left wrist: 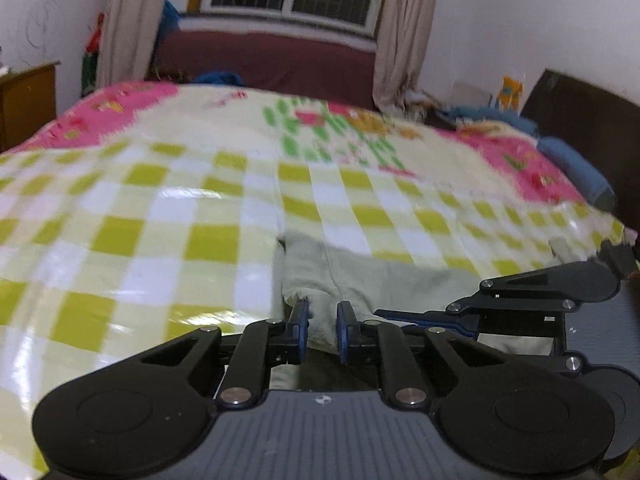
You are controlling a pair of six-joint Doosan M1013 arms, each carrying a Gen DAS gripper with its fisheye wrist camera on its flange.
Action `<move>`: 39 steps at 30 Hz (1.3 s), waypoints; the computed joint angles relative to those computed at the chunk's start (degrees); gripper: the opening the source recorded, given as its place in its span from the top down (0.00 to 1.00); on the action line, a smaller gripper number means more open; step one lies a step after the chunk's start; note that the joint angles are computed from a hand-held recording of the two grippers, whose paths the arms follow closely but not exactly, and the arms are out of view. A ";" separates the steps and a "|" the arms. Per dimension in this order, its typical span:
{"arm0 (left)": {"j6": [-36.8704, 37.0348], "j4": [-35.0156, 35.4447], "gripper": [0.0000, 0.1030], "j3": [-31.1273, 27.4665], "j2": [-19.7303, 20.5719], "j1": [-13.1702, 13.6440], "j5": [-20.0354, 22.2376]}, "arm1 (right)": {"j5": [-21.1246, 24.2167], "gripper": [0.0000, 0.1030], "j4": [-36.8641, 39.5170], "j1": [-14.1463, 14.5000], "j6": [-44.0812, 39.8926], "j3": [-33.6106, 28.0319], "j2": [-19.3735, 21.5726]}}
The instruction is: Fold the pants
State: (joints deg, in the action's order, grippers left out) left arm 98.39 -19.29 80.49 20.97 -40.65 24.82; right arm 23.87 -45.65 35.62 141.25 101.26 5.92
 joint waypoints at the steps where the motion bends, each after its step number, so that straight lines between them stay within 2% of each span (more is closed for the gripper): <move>1: -0.76 1.34 0.71 0.45 -0.32 0.04 -0.42 | -0.33 0.97 -0.68 0.16 -0.19 -0.05 0.27; 2: -2.20 3.25 0.71 0.75 -0.39 0.02 -0.30 | -0.25 0.97 1.53 0.15 -2.78 -0.23 0.63; 4: -6.54 7.35 0.71 0.22 0.52 -0.06 2.74 | 1.01 0.97 13.62 -0.46 -12.70 -1.11 2.21; 6: -12.25 13.57 0.71 -0.58 1.89 -0.62 6.42 | 5.12 0.91 18.40 -0.24 -18.34 -2.41 4.33; 8: -15.08 17.30 0.70 -0.29 2.21 -1.27 7.16 | 5.57 0.90 14.46 0.52 -15.55 -2.05 4.72; 10: -16.57 19.20 0.70 0.29 1.55 -1.79 6.22 | 4.79 0.79 13.50 0.85 -14.61 -1.52 3.80; 12: -17.92 20.78 0.70 0.74 0.78 -2.09 5.26 | 3.18 0.70 10.90 0.95 -12.50 -0.02 1.95; 16: -19.67 23.66 0.70 1.48 -0.63 -3.19 3.33 | 3.66 0.64 7.01 0.77 -3.96 3.61 -2.60; 18: -16.76 22.01 0.70 1.28 -0.69 -4.09 2.58 | 6.12 0.60 5.93 0.18 1.41 5.87 -5.27; 20: -13.21 20.56 0.70 0.62 -0.21 -5.44 2.45 | 10.51 0.60 4.38 -0.49 7.56 8.32 -8.02; 23: -4.02 12.88 0.70 -1.27 1.36 -7.20 3.35 | 18.02 0.60 2.21 -2.42 16.16 12.13 -12.31; 25: 1.76 7.51 0.70 -3.34 3.08 -8.33 5.55 | 22.52 0.60 1.99 -4.62 21.39 14.34 -15.14; 27: 5.39 5.13 0.70 -5.57 4.95 -9.81 7.78 | 26.34 0.60 1.59 -7.87 26.13 16.08 -17.53; 30: 9.43 2.44 0.70 -8.85 7.57 -11.80 10.18 | 28.98 0.60 -0.04 -13.55 31.33 18.25 -20.15; 32: 11.54 0.72 0.70 -11.05 9.24 -12.92 11.69 | 29.18 0.60 -0.07 -18.31 31.83 18.84 -20.75; 35: 12.10 0.78 0.70 -14.32 11.58 -14.34 13.46 | 26.20 0.59 -0.11 -24.07 30.14 18.73 -19.82; 37: 11.86 1.08 0.69 -15.26 12.31 -14.96 13.69 | 23.33 0.58 0.94 -27.26 29.07 18.52 -19.06; 39: 12.69 0.67 0.68 -16.09 12.87 -15.35 13.62 | 21.97 0.55 1.18 -29.30 29.18 18.05 -17.27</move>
